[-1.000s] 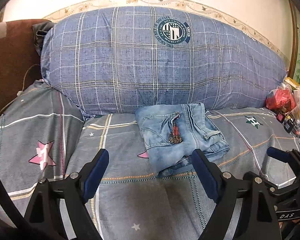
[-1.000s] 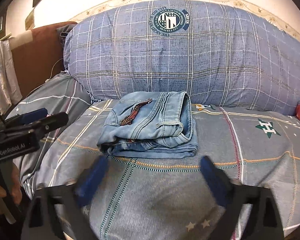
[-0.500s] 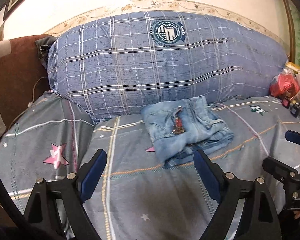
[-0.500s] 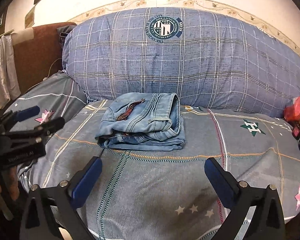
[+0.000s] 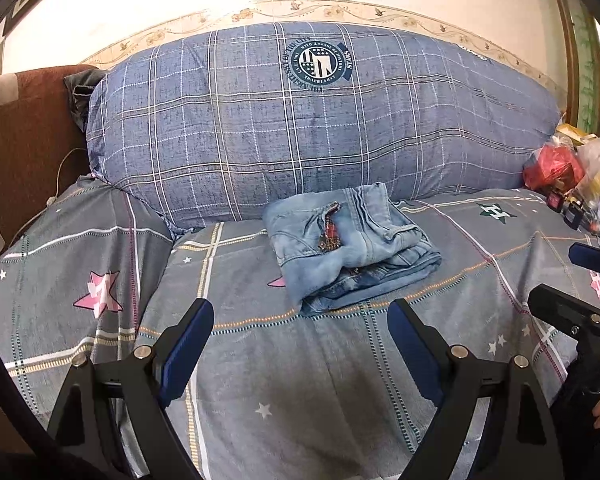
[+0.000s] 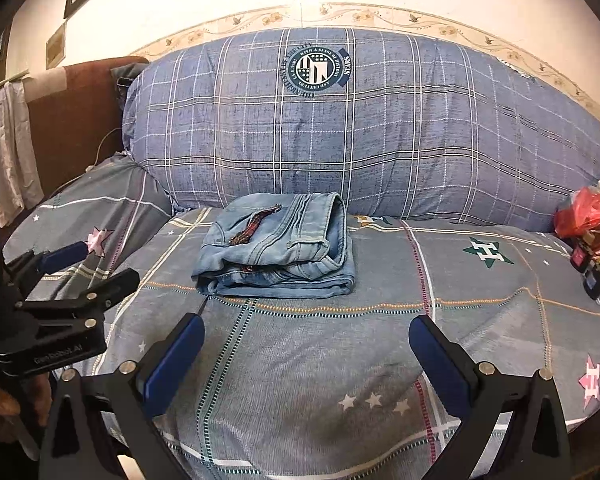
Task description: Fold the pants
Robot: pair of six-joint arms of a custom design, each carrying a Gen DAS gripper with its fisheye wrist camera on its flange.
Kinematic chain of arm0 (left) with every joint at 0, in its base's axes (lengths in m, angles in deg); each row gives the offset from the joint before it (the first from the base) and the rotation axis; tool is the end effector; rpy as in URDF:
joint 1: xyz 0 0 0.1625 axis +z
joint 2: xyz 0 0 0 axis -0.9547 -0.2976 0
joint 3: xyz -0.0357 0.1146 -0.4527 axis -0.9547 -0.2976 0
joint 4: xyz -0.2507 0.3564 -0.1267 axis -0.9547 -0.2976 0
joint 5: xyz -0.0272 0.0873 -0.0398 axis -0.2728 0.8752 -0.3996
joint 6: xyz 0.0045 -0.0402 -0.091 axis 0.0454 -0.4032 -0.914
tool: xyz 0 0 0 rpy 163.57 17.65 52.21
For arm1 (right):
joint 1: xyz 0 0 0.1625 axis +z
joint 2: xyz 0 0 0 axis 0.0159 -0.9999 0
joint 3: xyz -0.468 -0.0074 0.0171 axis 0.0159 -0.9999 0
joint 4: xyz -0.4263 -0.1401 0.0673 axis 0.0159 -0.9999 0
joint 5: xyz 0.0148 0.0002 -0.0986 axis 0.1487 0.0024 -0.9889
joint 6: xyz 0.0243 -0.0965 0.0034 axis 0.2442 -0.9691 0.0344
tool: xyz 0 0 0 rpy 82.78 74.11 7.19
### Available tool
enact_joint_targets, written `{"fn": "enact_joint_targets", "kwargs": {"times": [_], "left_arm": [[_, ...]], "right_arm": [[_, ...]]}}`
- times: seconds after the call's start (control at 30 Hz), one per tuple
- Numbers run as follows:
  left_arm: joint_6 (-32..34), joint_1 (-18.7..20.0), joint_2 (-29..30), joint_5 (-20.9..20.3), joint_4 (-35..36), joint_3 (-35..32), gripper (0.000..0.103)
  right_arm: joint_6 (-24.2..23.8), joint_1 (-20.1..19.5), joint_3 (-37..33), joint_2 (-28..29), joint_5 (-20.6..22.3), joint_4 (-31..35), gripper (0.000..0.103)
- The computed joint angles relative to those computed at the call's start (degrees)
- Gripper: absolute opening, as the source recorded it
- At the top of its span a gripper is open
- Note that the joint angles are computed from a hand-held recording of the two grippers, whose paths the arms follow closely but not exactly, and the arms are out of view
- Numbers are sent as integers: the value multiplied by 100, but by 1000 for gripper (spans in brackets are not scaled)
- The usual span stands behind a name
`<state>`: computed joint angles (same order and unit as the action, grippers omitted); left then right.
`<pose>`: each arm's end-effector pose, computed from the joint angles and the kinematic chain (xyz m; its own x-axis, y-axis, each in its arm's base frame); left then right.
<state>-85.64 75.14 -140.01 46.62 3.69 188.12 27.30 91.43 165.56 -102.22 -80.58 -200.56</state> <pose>-0.3370 -0.2253 0.0808 -0.6147 -0.3787 -0.6919 0.4591 0.5415 -0.7043 0.1376 -0.2711 0.2484 -0.5429 -0.6397 0.5440 -0.8387 0.4465 -0.3119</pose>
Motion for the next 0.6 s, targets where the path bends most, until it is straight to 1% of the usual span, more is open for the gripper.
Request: {"fn": "enact_joint_targets", "kwargs": {"times": [0.17, 0.27, 0.4, 0.6], "left_arm": [[94, -18, 12, -5, -210, 41, 89], [110, -17, 49, 14, -147, -6, 89], [99, -15, -7, 79, -91, -26, 89], [90, 14, -121, 192, -12, -47, 89]], "right_arm": [[-17, -114, 59, -63, 74, 71, 103], [27, -109, 61, -16, 70, 39, 103], [174, -28, 23, -2, 55, 32, 103], [335, 128, -120, -94, 89, 265, 103]]}}
